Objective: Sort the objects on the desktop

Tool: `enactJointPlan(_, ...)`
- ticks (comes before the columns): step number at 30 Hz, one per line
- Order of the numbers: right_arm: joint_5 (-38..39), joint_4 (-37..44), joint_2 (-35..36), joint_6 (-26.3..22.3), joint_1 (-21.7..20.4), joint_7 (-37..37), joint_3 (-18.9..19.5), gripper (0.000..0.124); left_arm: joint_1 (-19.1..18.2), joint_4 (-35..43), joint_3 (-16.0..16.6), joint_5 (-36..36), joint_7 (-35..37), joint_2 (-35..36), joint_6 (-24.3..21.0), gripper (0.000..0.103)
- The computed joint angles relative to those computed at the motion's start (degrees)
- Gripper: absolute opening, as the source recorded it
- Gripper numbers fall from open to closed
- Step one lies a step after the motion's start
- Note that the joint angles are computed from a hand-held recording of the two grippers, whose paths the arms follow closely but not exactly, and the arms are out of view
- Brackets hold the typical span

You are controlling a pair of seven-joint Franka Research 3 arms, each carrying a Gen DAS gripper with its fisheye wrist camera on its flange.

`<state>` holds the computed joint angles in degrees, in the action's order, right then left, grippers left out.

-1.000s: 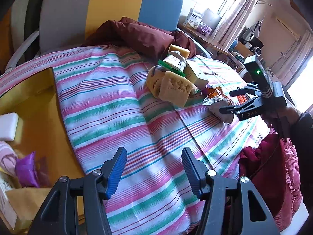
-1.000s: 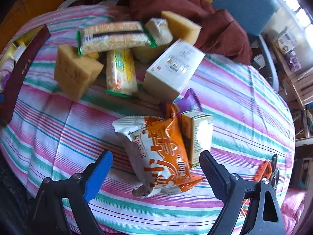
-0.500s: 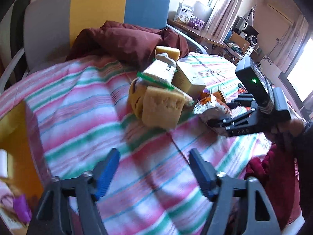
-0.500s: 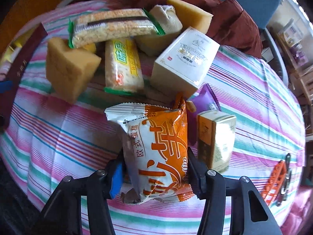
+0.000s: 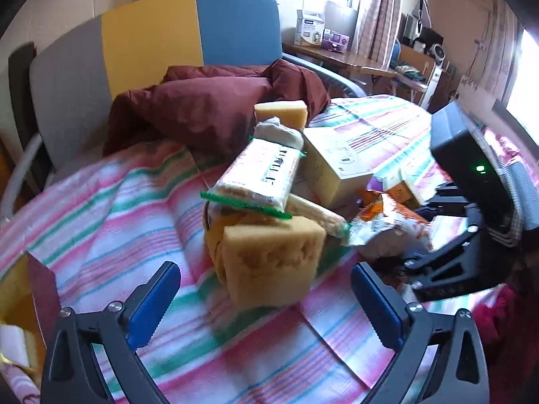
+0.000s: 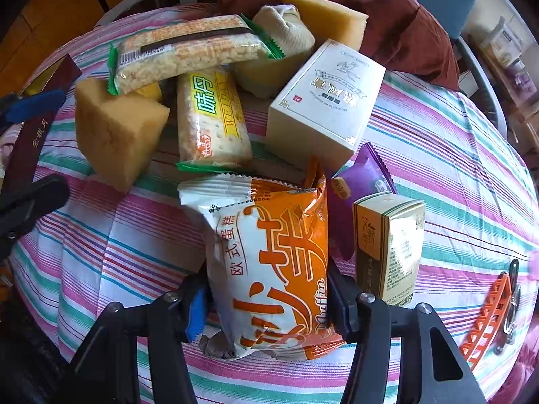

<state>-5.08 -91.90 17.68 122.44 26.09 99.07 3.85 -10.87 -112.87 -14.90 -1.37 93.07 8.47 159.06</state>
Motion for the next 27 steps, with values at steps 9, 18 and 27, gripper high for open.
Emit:
enactJointPlan(9,-0.32,-0.23,-0.35,-0.59,0.22,0.2,0.09,0.06,-4.56,4.95,3.63,19.05,-12.63,5.15,-1.42,0.103)
enactJointPlan(18,-0.04,0.27,-0.3,-1.24,0.3,0.1,0.26,0.06,2.64,4.86,-3.17,4.97,-2.98,5.96,-2.15,0.063)
enactJointPlan(27,1.76,0.3,-0.65,-0.49,0.1,-1.38,0.66,0.057,4.65,-8.23,-3.98,-19.38,14.07,-5.73,1.48,0.061)
